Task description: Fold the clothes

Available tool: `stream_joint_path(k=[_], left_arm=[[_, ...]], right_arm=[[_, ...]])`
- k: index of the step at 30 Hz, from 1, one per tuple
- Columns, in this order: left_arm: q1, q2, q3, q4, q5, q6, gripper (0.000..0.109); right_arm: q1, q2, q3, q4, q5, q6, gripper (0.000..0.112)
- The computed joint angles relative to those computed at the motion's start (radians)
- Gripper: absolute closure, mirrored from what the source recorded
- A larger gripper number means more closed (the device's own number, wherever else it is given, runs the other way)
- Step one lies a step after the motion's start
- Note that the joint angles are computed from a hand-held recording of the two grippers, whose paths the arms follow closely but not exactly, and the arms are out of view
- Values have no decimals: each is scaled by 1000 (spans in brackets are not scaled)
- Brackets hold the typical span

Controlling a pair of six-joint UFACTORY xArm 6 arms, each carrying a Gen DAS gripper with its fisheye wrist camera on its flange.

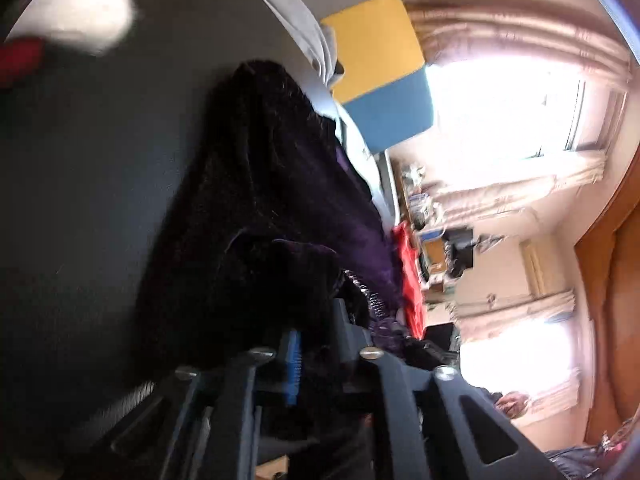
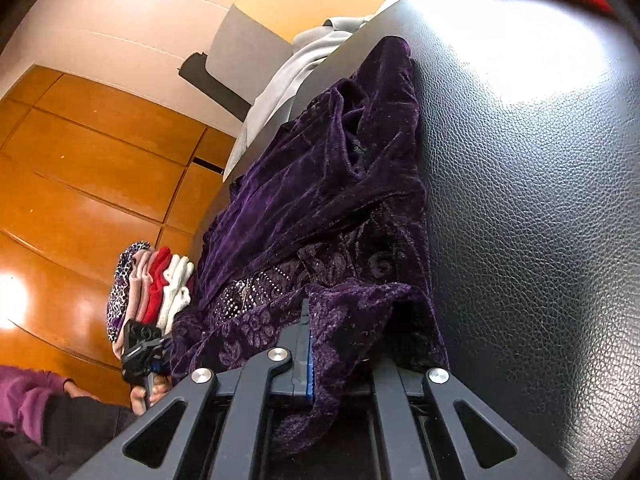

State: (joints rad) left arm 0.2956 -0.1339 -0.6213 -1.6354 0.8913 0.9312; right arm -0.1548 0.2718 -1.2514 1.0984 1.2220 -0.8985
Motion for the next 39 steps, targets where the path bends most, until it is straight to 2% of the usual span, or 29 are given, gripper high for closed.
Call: stream_joint_path(k=[4, 9, 12, 14, 16, 17, 19, 22, 24, 26, 29, 30, 32, 33, 34, 35, 37, 39], left_arm=[[-24, -82, 41, 17, -63, 20, 63], [-104, -65, -11, 80, -250, -10, 59], [-106, -14, -64, 114, -231, -26, 58], [-124, 10, -96, 185, -207, -50, 65], [-112, 9, -97, 272, -155, -90, 102], [-105, 9, -98, 313, -128, -107, 101], [-64, -38, -77, 315, -59, -75, 101], [-19, -36, -117, 196, 28, -13, 102], [1, -11, -165, 96, 56, 28, 103], [16, 16, -215, -5, 78, 64, 107], [-9, 112, -332, -102, -36, 72, 109], [-27, 162, -385, -95, -113, 30, 109], [-71, 261, -482, -6, -257, -107, 109], [-90, 305, -517, 70, -302, -193, 109], [-106, 318, -524, 130, -327, -236, 105], [-106, 311, -514, 150, -311, -238, 102], [-103, 291, -486, 140, -264, -194, 87], [-96, 249, -440, 162, -237, -198, 82]], right_arm=[[-3, -6, -2, -14, 0, 1, 110], [8, -14, 4, -13, -19, 3, 108], [14, -22, 5, -28, -27, 5, 105], [19, -28, 3, -40, -31, 12, 102], [41, -60, 16, -91, -68, -18, 101], [48, -73, 16, -114, -59, -33, 100], [60, -100, 9, -156, -15, -78, 100], [69, -128, -30, -188, 73, -152, 101], [55, -102, -93, -137, 123, -158, 102], [45, -33, -185, -52, 126, -113, 102], [61, 112, -327, 33, 8, 25, 102], [70, 161, -372, 39, -38, 79, 101], [88, 265, -465, -11, -102, 230, 95], [93, 309, -491, -40, -114, 278, 89], [94, 312, -492, -41, -113, 284, 90], [94, 312, -480, -28, -117, 261, 90], [86, 308, -461, 2, -107, 223, 87], [72, 308, -451, 26, -84, 199, 86]])
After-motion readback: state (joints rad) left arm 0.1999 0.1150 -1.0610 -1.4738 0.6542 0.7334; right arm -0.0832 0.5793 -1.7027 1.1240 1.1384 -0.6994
